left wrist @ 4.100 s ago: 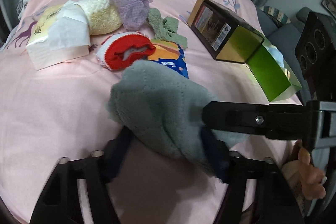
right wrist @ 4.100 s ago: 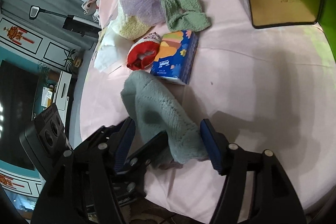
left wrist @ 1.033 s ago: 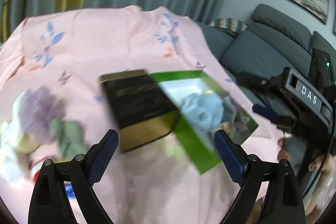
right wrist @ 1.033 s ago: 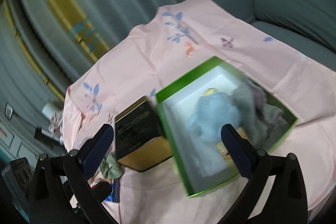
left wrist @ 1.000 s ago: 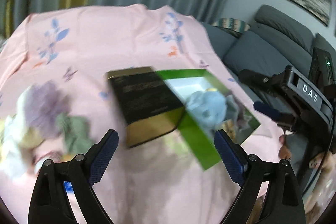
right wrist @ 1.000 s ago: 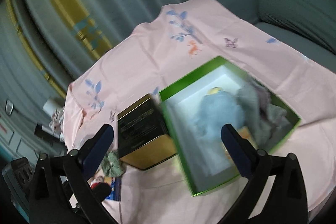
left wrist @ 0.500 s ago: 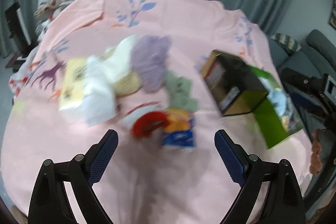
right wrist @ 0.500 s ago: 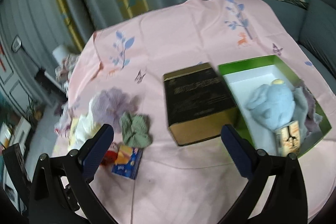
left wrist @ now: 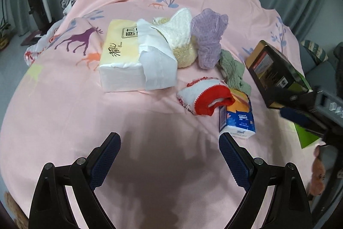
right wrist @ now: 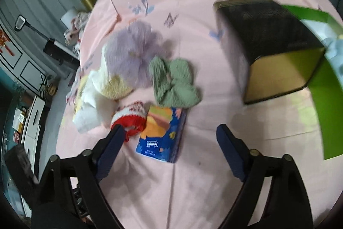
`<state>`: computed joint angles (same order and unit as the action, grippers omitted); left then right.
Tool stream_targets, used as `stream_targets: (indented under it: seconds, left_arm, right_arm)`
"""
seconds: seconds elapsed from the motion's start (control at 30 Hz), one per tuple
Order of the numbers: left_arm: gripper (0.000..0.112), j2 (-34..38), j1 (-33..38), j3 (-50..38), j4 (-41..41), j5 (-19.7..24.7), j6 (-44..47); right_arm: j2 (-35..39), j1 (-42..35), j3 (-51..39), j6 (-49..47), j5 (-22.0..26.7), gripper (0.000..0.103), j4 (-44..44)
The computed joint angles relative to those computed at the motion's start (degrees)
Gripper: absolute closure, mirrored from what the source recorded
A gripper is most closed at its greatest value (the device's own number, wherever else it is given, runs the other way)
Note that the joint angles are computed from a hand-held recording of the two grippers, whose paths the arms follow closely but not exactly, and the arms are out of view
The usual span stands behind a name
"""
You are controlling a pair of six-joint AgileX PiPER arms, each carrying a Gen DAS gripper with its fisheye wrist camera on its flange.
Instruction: Organize soft objects
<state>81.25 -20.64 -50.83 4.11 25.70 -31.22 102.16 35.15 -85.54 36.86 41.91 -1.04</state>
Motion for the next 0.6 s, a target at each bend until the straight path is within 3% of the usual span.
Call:
stream_targets:
  seconds: [0.3, 0.43, 0.5, 0.6]
  left_arm:
    - [0.019, 0.5, 0.9, -0.3, 1.4, 1.0, -1.7]
    - [0.019, 0.1, 1.2, -0.1, 3.0, 1.4, -3.6]
    - [0.019, -0.2, 1.5, 0.0, 2.2, 1.4, -3.0]
    - [0.019, -0.6, 2.2, 0.1, 0.4, 1.6, -1.5]
  right_arm:
    - [6.9, 4.2, -6.7, -1.7, 4.9, 0.027, -2.4]
    - [9.3, 4.2, -8.9, -3.5, 6.7, 0.045, -1.8]
    - [9.1, 4.2, -8.5, -3.8, 6.1, 0.048, -1.5]
    - [8.4, 4.9, -9.8, -4.6, 10.1, 0.050, -1.8]
